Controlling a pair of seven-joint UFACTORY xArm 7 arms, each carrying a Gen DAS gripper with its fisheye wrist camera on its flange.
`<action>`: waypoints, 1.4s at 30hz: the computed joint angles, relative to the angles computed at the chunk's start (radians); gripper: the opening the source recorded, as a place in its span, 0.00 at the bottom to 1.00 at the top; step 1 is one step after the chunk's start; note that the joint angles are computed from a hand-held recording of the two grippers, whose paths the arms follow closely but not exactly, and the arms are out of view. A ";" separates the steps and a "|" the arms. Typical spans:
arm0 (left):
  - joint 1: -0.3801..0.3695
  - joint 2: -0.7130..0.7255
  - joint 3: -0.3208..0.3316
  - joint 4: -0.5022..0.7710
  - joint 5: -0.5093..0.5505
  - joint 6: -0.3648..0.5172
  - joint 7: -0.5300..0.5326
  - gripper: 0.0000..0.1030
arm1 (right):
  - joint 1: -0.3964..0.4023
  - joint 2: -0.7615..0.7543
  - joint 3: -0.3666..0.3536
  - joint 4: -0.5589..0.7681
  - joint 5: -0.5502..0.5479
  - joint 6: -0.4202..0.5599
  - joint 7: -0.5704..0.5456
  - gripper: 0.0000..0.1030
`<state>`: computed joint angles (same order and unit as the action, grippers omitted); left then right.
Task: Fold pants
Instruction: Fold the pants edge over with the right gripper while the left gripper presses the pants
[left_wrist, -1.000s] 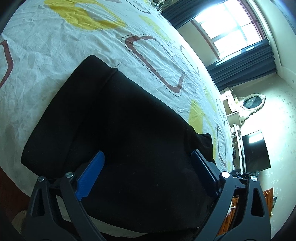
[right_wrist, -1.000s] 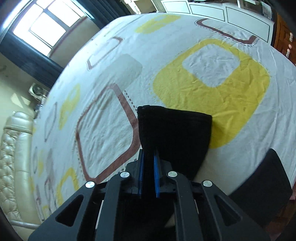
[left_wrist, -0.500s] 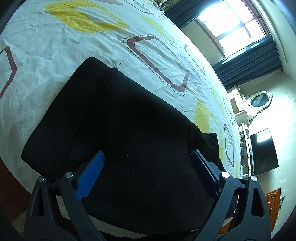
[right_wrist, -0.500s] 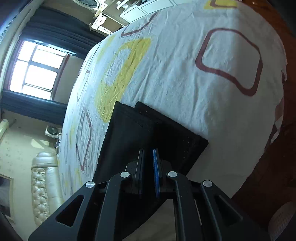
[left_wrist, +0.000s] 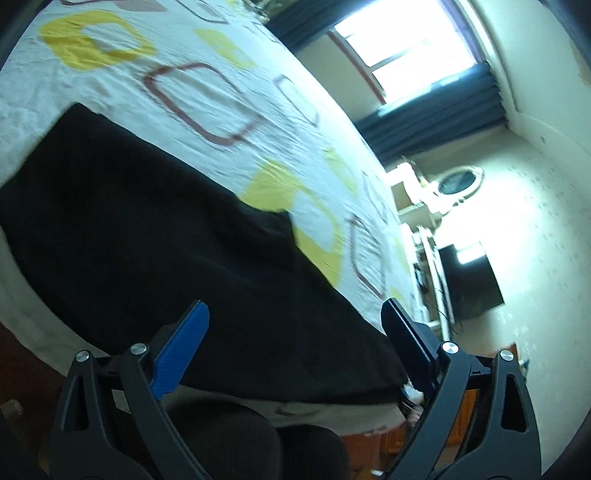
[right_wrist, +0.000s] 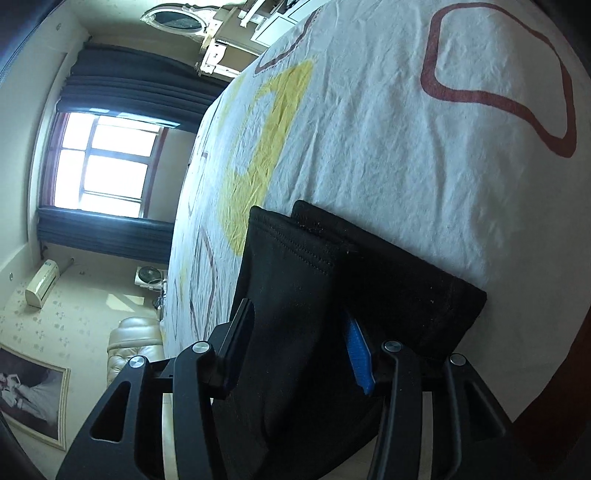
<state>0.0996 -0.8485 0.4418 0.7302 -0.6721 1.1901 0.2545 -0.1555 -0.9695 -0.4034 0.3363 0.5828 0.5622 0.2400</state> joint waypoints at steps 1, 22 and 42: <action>-0.021 -0.041 -0.030 -0.029 -0.034 0.018 -0.013 0.91 | 0.005 0.009 -0.002 0.001 0.000 -0.008 -0.006 0.44; -0.484 0.074 -0.433 -0.323 -0.611 -0.434 -0.156 0.91 | 0.021 -0.004 -0.069 -0.038 0.089 -0.004 -0.084 0.07; -0.546 0.109 -0.497 -0.315 -0.314 -0.637 -0.490 0.25 | 0.005 -0.011 -0.132 -0.067 0.185 -0.005 -0.219 0.07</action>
